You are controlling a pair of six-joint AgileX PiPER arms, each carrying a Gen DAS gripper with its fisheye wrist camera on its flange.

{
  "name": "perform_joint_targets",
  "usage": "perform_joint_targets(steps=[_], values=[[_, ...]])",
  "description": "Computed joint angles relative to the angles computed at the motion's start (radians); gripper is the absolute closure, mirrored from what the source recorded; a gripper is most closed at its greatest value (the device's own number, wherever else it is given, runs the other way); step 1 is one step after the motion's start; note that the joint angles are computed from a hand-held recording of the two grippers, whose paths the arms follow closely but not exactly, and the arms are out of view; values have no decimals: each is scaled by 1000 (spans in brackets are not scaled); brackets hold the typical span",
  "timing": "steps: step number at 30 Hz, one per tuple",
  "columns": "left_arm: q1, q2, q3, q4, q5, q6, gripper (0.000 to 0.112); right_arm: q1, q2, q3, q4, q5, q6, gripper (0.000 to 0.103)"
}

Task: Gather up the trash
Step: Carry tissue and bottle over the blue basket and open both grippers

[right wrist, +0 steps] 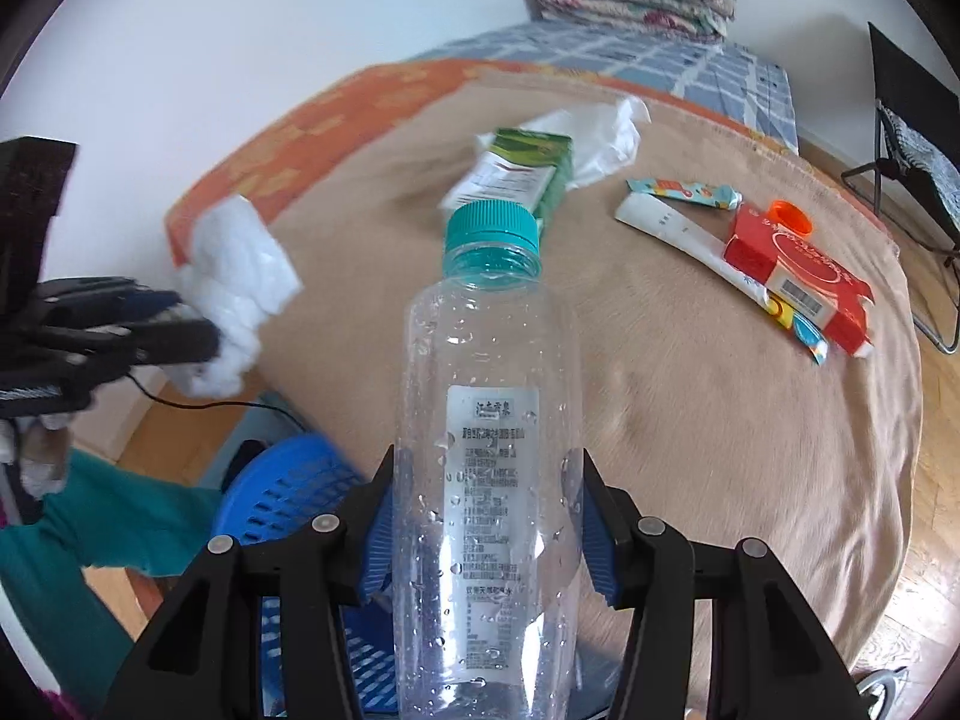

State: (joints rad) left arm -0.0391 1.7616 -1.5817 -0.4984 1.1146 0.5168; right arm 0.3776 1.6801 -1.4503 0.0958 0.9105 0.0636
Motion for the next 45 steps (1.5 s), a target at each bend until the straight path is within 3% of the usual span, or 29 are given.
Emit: perform_joint_targets(steps=[10,19,45], values=[[9,-215,360,-10,-98,89,76,120,-236,292,-12,-117,144,49],[-7,-293,540,-10,-147,116,76,229,-267,369,-100,-152,256,49],[11,-264,593,10,-173,90,76,239,-197,370,27,-163,164,48]])
